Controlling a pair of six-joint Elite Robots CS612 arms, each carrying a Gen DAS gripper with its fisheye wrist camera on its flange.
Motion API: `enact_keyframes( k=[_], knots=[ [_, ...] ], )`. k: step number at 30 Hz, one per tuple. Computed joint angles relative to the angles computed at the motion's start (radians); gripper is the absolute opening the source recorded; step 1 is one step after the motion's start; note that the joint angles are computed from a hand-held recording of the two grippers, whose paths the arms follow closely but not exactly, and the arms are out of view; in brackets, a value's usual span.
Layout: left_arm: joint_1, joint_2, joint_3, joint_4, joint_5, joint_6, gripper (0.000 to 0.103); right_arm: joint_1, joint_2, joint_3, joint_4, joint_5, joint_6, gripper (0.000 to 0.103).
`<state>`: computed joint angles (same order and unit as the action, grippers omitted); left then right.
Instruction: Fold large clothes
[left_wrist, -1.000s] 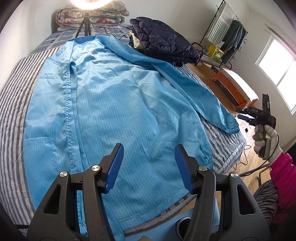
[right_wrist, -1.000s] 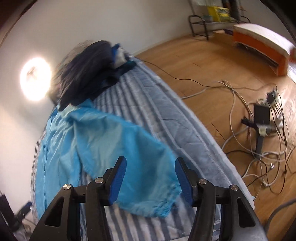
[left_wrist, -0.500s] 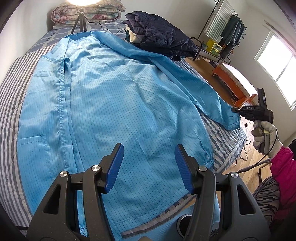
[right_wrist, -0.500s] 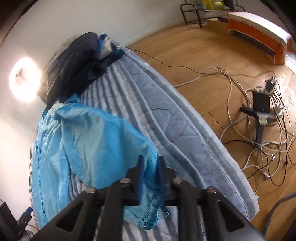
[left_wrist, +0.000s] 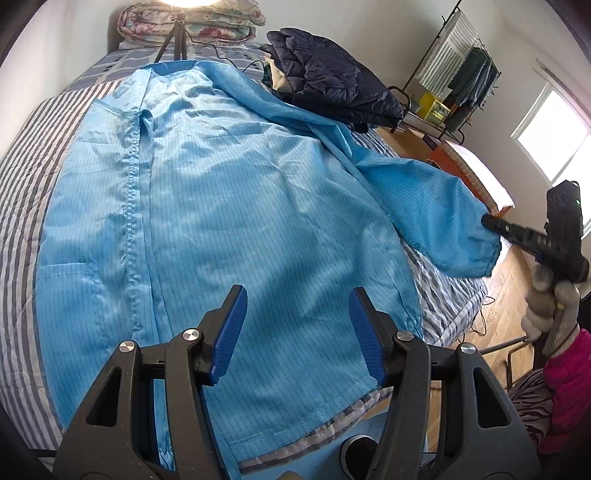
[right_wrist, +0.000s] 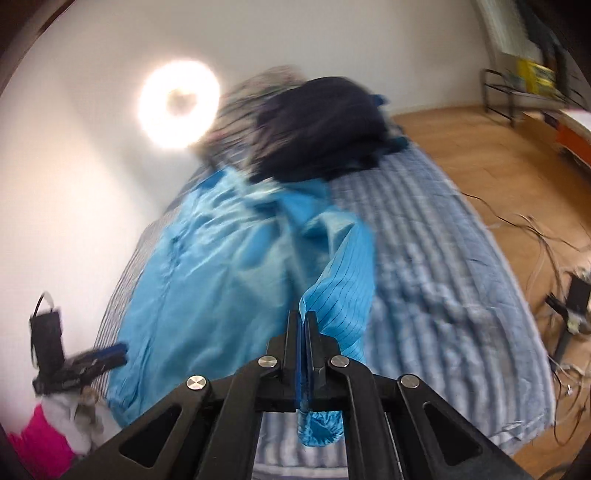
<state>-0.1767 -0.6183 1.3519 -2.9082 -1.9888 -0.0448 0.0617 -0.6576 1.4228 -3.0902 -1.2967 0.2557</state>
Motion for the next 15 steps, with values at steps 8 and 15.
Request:
enact_keyframes(
  k=[8,15],
  knots=[
    [0.015,0.009,-0.009,-0.012,0.006,-0.078,0.059,0.073,0.031,-0.062,0.164,0.092,-0.238,0.000],
    [0.026,0.018,-0.022,0.003,-0.007,-0.132,0.059,0.122,0.049,-0.092,0.367,0.134,-0.477,0.000]
  ],
)
